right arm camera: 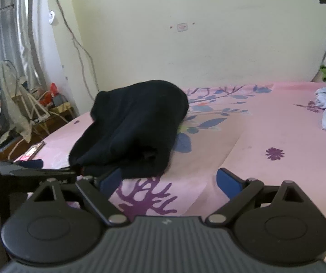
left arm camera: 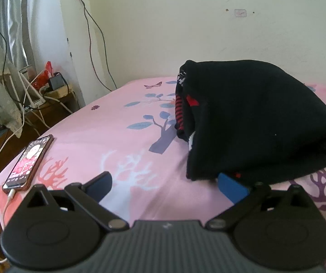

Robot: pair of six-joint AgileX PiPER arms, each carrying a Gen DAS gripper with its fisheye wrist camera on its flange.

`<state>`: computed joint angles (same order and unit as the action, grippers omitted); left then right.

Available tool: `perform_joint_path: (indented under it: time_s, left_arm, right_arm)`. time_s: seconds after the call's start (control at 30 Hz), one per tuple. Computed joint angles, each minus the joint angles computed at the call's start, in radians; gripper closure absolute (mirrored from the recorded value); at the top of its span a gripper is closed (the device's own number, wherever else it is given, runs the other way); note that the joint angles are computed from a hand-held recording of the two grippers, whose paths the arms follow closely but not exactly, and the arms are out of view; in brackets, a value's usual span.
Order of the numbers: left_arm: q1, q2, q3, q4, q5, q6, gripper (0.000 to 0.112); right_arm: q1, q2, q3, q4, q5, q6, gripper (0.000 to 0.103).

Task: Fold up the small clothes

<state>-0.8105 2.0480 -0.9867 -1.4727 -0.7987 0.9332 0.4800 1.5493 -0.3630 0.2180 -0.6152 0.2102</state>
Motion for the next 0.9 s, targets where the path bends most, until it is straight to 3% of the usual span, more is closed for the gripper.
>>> perform_joint_path:
  time_s: [0.07, 0.17, 0.3, 0.53, 0.7, 0.77, 0.83, 0.9]
  left_arm:
    - [-0.005, 0.006, -0.008, -0.018, -0.011, 0.014, 0.01]
    - [-0.005, 0.008, -0.014, -0.023, -0.009, 0.031, 0.01]
    - [-0.001, 0.003, -0.007, -0.007, 0.005, 0.022, 0.01]
    - [0.01, -0.011, 0.013, 0.026, 0.035, -0.009, 0.01]
    - [-0.013, -0.019, 0.049, 0.093, -0.008, -0.077, 0.01]
    - [-0.017, -0.036, 0.074, 0.118, -0.004, -0.122, 0.01]
    - [-0.014, -0.069, 0.098, 0.117, 0.052, -0.159, 0.01]
    - [-0.015, -0.105, 0.132, 0.145, 0.118, -0.208, 0.01]
  right_arm:
    - [-0.022, -0.002, 0.008, -0.068, -0.01, 0.051, 0.013]
    - [-0.023, -0.002, 0.032, -0.037, -0.065, 0.083, 0.013]
    - [-0.063, 0.005, 0.025, -0.049, -0.042, 0.184, 0.013]
    - [-0.177, -0.003, 0.045, -0.228, -0.042, 0.426, 0.013]
    - [-0.113, -0.014, 0.041, -0.111, -0.03, 0.308, 0.013]
    - [-0.03, -0.012, 0.044, 0.061, -0.058, 0.129, 0.013]
    - [0.026, -0.013, 0.051, 0.154, -0.088, 0.022, 0.013]
    - [0.043, -0.016, 0.053, 0.148, -0.09, -0.011, 0.013]
